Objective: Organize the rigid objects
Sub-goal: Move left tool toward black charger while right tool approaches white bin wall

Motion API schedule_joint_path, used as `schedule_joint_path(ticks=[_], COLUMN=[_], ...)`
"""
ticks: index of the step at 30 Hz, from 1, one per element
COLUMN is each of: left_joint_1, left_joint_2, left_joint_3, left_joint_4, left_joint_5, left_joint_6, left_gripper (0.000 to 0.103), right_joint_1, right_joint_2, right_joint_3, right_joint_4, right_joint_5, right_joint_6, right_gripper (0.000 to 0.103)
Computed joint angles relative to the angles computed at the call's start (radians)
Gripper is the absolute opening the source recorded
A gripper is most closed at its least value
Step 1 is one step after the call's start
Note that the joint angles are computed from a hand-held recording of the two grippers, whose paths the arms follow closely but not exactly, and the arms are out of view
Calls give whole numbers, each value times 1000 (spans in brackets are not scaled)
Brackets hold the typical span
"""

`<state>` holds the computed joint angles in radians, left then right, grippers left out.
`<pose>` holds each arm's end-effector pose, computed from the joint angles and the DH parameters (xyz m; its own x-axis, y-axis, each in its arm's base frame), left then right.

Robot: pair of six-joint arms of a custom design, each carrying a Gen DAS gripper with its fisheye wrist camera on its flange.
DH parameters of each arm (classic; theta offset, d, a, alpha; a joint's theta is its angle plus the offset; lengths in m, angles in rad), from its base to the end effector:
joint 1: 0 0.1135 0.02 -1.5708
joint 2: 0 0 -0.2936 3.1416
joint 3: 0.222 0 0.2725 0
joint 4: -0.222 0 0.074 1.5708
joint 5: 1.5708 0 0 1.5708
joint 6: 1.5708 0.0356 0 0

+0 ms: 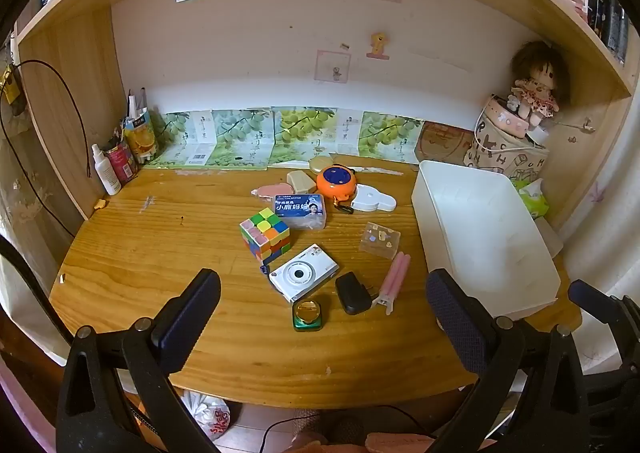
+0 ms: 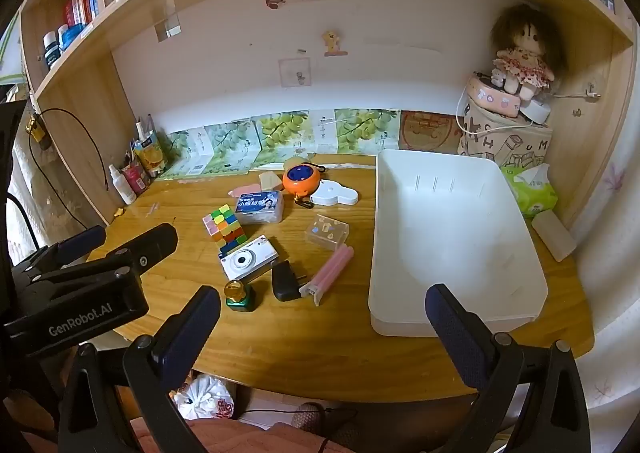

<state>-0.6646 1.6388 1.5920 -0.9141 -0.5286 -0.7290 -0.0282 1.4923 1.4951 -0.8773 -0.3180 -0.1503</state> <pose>0.3010 -0.2130 0.3681 -0.6845 -0.1944 -0.7026 -0.2022 0.9766 -0.0732 0.3320 0.0018 0.3842 -0.7323 -0.1216 -0.6701 -0.2865 0.9476 0.1411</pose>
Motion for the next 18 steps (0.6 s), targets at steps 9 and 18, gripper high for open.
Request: schedule_joint_path(ticks=[9, 18], left_joint_1=[-2, 57], left_joint_2=[-5, -42], left_joint_3=[10, -26], left_joint_4=[10, 53], left_joint_5=[-1, 96], left_joint_6=[-2, 54], left_gripper=[102, 102], right_joint_1=[2, 17], right_joint_2=[-5, -4], right_joint_3=[1, 11], right_joint_4=[-9, -18], right_joint_5=[4, 42], right_joint_6=[2, 30], right_gripper=[103, 103])
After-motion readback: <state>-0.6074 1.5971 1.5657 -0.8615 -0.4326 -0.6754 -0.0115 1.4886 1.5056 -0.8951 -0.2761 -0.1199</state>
